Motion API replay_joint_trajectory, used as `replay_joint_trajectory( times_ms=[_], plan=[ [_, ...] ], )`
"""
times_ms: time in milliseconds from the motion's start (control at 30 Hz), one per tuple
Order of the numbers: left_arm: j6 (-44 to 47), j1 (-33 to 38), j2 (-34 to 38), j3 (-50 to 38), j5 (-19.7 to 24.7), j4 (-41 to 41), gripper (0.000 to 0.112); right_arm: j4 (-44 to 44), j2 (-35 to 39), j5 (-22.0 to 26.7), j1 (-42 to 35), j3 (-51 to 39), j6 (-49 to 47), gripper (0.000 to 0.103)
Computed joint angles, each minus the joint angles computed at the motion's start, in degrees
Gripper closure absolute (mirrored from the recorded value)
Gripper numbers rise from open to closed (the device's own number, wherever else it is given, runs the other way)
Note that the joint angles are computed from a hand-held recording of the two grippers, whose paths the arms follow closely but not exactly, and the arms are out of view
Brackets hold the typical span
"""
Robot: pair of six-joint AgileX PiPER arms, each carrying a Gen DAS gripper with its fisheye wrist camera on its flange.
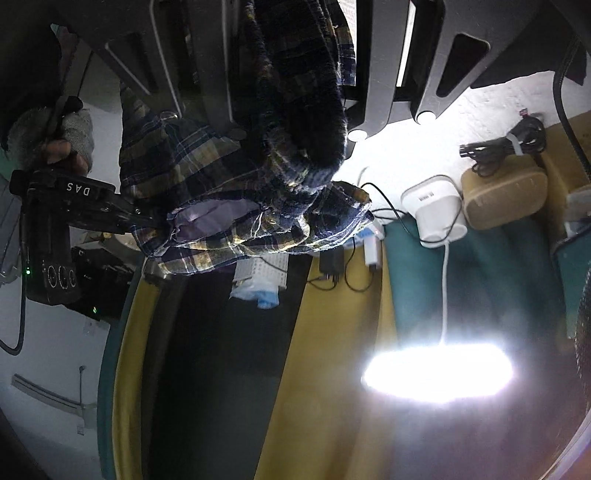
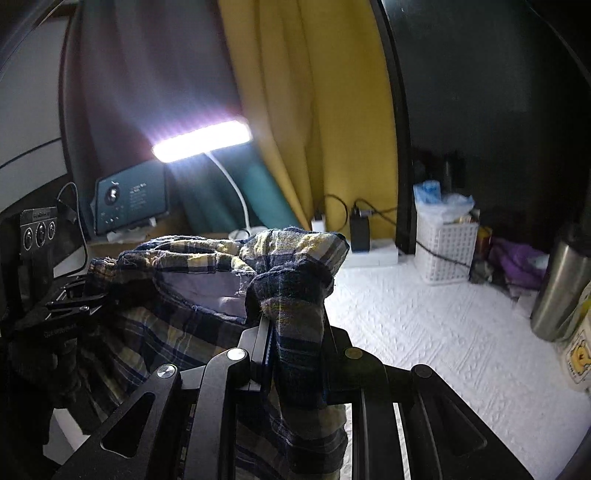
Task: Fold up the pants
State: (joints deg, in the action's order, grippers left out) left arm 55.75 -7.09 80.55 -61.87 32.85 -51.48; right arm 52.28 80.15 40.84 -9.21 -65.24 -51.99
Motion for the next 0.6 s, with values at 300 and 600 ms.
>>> replay_joint_trajectory(
  times_ms=[300,600],
  plan=[
    [2.4,1.9,-8.5,3.4,0.7,-2.7,0.094,-1.3,-8.0,0.4,1.2,0.8,2.0,0.084],
    [2.1,5.2,-17.7,4.7,2.4,-1.5,0.094,-3.5,-13.3,0.7,4.4,-1.2,5.4,0.084]
  ],
)
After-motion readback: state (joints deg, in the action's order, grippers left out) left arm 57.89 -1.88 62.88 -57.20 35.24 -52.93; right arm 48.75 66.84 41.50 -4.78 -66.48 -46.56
